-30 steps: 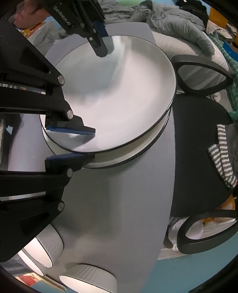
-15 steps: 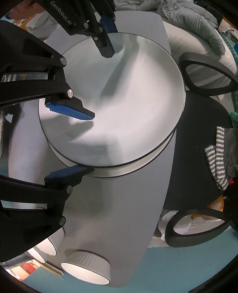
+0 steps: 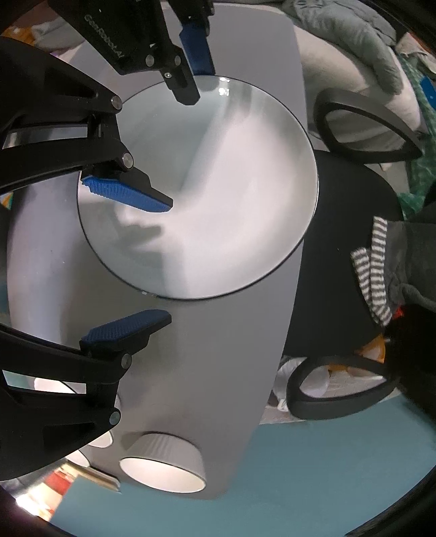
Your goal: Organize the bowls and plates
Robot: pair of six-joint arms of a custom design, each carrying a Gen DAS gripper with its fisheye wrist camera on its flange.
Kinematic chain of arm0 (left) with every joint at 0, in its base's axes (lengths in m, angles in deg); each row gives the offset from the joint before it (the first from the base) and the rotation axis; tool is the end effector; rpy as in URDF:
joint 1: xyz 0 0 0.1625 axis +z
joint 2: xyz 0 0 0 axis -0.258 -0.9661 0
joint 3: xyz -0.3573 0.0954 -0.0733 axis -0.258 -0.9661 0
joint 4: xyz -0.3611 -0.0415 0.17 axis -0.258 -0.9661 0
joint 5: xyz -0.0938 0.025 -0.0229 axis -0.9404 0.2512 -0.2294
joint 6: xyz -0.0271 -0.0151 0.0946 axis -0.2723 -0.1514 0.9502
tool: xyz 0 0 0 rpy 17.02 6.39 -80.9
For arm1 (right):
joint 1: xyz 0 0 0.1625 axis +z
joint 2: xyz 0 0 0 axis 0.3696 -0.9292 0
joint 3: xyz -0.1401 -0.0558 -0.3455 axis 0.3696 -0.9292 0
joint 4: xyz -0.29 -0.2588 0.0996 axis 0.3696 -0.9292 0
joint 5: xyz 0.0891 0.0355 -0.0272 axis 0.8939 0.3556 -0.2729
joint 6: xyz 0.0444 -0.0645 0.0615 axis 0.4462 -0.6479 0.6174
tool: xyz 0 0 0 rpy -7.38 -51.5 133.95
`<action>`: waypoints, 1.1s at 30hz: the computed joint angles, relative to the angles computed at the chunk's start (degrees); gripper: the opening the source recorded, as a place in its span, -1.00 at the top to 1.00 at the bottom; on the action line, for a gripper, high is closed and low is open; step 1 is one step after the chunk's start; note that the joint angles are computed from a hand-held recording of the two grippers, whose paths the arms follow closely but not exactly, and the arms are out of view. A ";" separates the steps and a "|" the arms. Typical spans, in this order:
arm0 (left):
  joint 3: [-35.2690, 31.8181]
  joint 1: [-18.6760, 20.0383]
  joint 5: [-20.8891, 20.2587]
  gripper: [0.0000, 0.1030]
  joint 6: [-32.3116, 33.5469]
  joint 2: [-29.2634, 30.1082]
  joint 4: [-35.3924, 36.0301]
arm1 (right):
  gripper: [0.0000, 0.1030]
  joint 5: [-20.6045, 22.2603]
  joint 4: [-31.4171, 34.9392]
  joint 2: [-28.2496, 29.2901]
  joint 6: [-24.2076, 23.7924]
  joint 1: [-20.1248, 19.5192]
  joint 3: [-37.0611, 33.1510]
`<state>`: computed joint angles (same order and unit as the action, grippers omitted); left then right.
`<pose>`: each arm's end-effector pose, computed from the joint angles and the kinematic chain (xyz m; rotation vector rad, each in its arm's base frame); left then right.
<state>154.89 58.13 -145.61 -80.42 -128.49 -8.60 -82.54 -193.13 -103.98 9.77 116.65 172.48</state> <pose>-0.0609 -0.2909 0.3689 -0.1261 2.4868 0.0350 0.4630 -0.3051 -0.0391 0.4824 -2.2331 -0.1621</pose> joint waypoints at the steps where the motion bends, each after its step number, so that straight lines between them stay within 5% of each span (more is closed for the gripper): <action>1: 0.01 -0.84 0.24 0.43 -0.73 -0.22 0.97 | -0.19 0.28 -0.54 -0.46 0.44 0.01 0.48; 12: -0.22 -9.19 -0.11 0.17 -5.20 -2.82 7.34 | -0.19 0.77 -2.48 -5.09 3.15 1.14 4.68; 15: -0.73 -11.98 -0.50 -0.05 -6.88 -3.42 9.00 | -0.19 0.64 -1.81 -6.60 3.30 1.46 5.50; 33: -1.51 -23.87 -6.85 -0.25 -7.72 -1.14 5.83 | -0.32 -1.17 4.62 -18.36 9.10 3.28 11.12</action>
<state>153.38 34.27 -152.46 -88.13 -129.63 -2.77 -83.71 -188.51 -122.34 18.87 119.92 183.61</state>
